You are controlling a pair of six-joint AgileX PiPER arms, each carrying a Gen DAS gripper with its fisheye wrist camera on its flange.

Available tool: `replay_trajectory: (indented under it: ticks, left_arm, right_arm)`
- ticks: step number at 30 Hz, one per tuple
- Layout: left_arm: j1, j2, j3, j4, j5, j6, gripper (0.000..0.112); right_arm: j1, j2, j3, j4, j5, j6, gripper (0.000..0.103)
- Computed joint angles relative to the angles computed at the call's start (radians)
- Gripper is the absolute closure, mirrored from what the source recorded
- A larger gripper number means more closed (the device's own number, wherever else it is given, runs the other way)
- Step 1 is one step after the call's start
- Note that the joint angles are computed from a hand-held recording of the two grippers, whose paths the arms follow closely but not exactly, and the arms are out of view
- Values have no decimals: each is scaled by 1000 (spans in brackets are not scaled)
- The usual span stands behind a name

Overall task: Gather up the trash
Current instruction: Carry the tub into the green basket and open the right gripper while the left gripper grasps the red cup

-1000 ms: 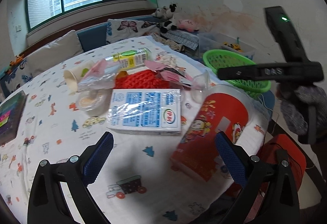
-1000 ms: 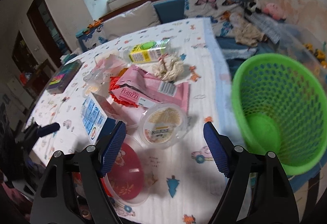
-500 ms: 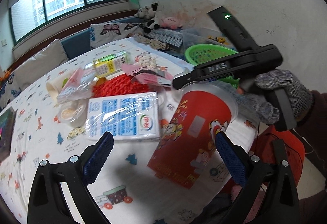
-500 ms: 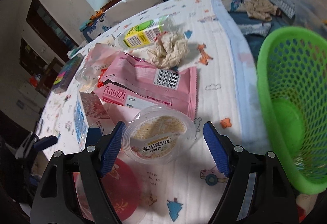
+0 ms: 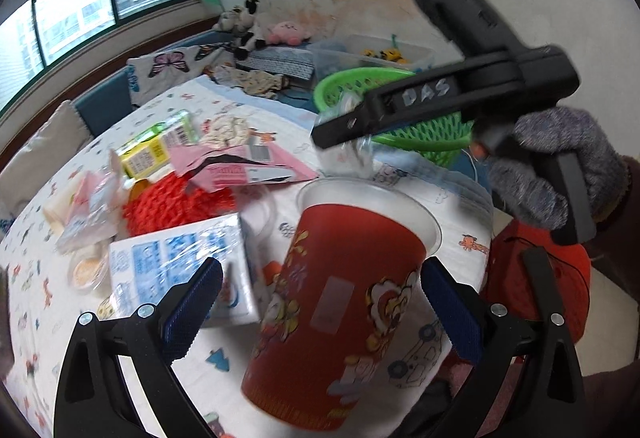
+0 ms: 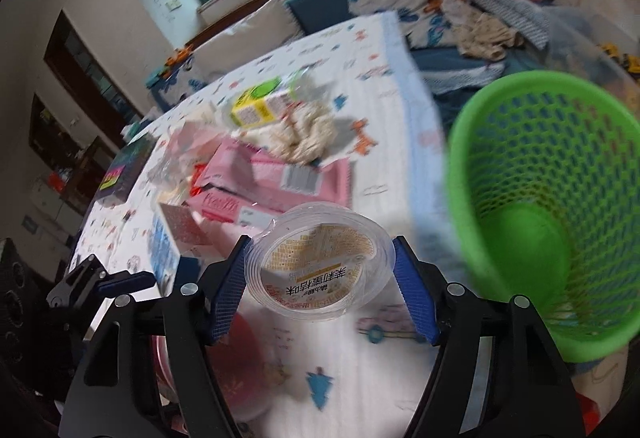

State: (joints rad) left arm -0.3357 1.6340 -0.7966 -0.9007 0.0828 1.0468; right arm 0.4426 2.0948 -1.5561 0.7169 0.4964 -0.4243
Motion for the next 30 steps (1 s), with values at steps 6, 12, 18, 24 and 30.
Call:
replay_trajectory:
  ticks: [6,12,18,24,30]
  left_arm:
    - [-15,55,-70,276,45,-225,16]
    - [-25,73,-98,382,66,-297,16]
    - [-32,96,-136,469,83,-371,17]
    - [-38,106,-153,495,103,-409,36]
    - [-52,96,-145,631,81,-570,38]
  right_arm:
    - [-60,-77,107,-90,-76,92,33]
    - [-116,-97,141,-264,-113,255,33]
    - [-169,-74,130,-380,-110,372,33]
    - [-193,-28,95,-496,-86,480,33]
    - [-203,9,74,-548,-78,530,33]
